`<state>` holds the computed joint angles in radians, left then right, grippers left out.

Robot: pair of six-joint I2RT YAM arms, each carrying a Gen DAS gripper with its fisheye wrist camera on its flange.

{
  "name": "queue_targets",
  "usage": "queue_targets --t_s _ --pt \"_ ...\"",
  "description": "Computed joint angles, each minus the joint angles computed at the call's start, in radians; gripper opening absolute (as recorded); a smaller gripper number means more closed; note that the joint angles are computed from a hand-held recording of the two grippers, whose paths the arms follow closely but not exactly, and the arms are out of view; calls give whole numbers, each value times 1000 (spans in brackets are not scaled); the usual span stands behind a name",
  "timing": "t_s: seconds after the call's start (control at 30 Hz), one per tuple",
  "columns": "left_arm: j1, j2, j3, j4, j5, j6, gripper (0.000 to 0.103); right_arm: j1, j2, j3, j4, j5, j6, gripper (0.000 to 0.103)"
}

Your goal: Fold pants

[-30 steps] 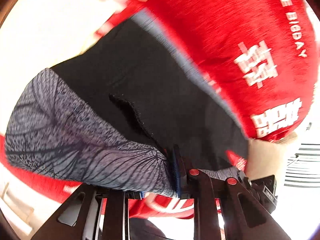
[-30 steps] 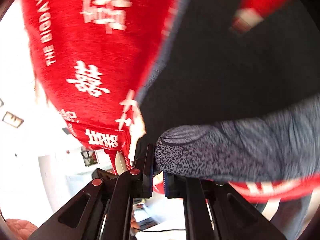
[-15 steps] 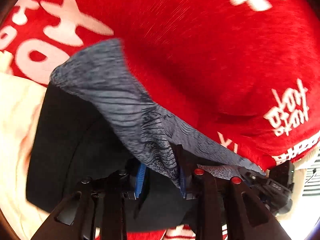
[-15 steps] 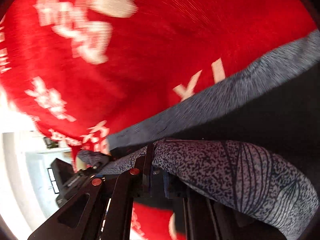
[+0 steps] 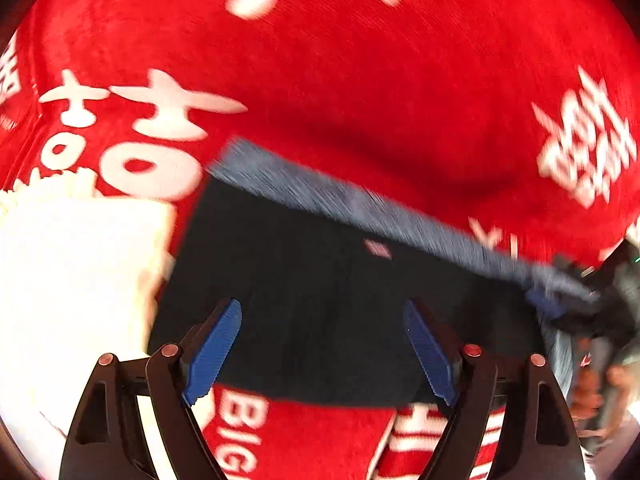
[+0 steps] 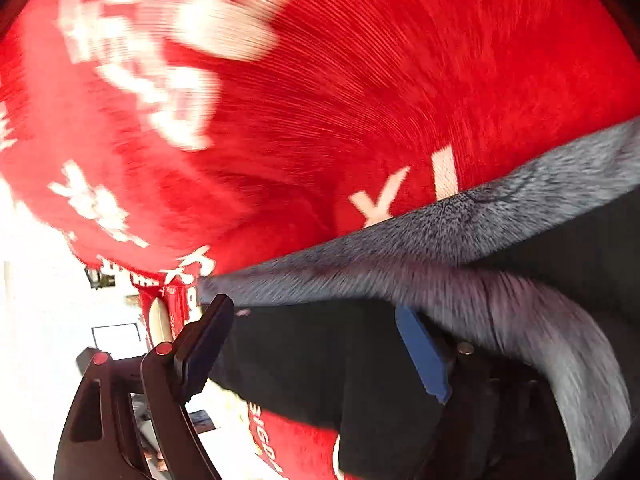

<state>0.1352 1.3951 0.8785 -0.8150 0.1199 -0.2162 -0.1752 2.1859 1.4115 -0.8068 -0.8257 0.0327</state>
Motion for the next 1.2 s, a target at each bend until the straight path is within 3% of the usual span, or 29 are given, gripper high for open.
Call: queue_targets --t_s 0.17,0.27,0.43,0.57,0.73,0.87,1.0,1.2 --pt "-308 -43 -58 -9 12 -200 84 -129 -257 -166 -127 154 -182 86" --pt "-552 -26 -40 4 23 -362 84 -314 -409 -290 -209 263 -367 86" --pt "-859 61 20 68 61 -554 84 -697 -454 -327 -365 403 -672 86" --pt "-1033 183 128 107 81 -657 84 -970 -417 -291 -415 515 -824 86" --pt "-1106 287 201 142 85 -625 84 -1229 -321 -219 -401 593 -897 85" --pt "-1119 314 210 163 87 -599 84 -1329 -277 -209 -371 558 -941 76" --pt "-1129 277 171 181 89 -599 84 -1370 -226 -213 -375 516 -973 52" --pt "-1158 299 183 215 77 -604 84 -1350 -233 -257 -387 449 -995 51"
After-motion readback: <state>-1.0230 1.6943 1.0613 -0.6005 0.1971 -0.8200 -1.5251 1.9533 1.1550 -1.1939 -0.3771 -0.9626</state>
